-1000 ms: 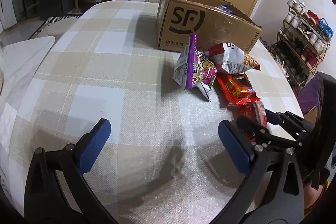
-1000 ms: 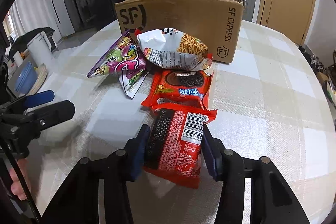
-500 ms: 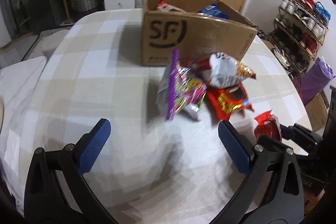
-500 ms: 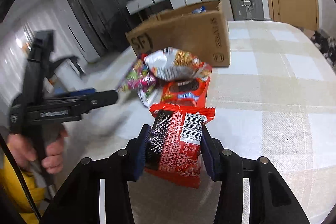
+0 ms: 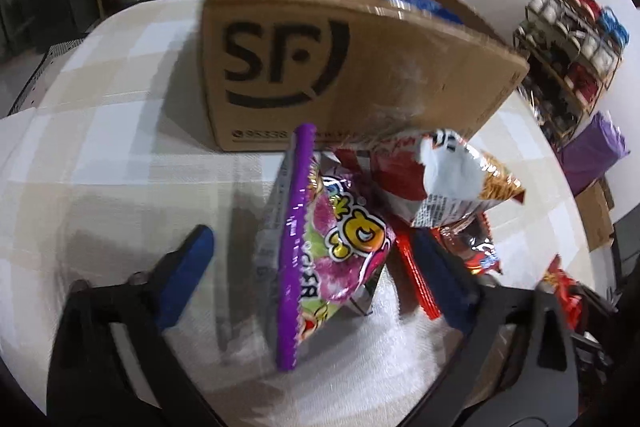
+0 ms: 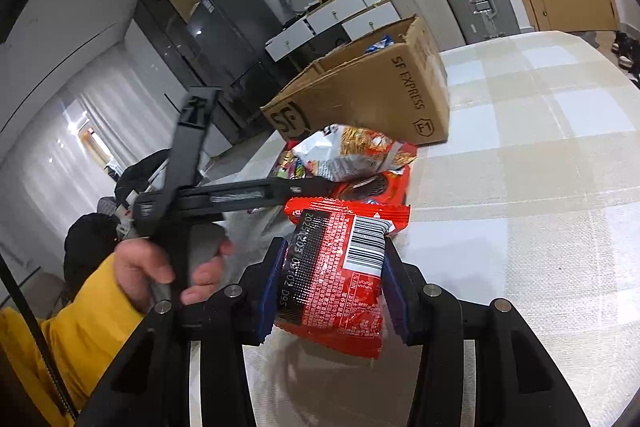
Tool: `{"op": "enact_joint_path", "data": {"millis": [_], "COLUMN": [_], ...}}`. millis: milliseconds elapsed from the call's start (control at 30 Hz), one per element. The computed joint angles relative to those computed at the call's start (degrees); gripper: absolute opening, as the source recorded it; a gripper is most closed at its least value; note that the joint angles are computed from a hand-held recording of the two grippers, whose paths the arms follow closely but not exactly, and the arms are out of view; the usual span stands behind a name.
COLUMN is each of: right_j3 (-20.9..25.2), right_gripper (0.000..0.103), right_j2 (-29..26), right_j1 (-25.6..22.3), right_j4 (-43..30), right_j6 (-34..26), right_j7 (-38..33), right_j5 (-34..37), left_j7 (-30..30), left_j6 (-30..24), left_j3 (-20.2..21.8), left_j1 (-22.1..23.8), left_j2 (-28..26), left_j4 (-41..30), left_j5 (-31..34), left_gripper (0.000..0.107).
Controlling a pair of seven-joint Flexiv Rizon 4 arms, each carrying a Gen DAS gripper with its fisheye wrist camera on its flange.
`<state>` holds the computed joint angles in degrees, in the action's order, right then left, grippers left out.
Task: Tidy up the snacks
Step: 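Grasp the purple candy bag with the left gripper while the right holds the red wrapper, then carry the purple bag and red wrapper over the box and lower them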
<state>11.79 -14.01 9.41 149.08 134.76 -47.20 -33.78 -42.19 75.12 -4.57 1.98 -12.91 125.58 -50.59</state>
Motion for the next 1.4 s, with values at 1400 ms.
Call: {"op": "enact_joint_path", "data": {"millis": [1400], "right_j3": [1.61], "right_gripper": [0.046], "right_j2": [24.93], "right_j1": [10.65], "right_j4": [-3.39], "right_j6": [-11.89], "right_j7": [-3.36], "right_j5": [8.95], "left_j7": [-5.18], "left_j6": [2.46], "left_j3": [18.94], "left_j1": [-15.24], "left_j2": [45.47], "left_j4": [18.32], "left_j5": [12.94], "left_gripper": [0.054]}}
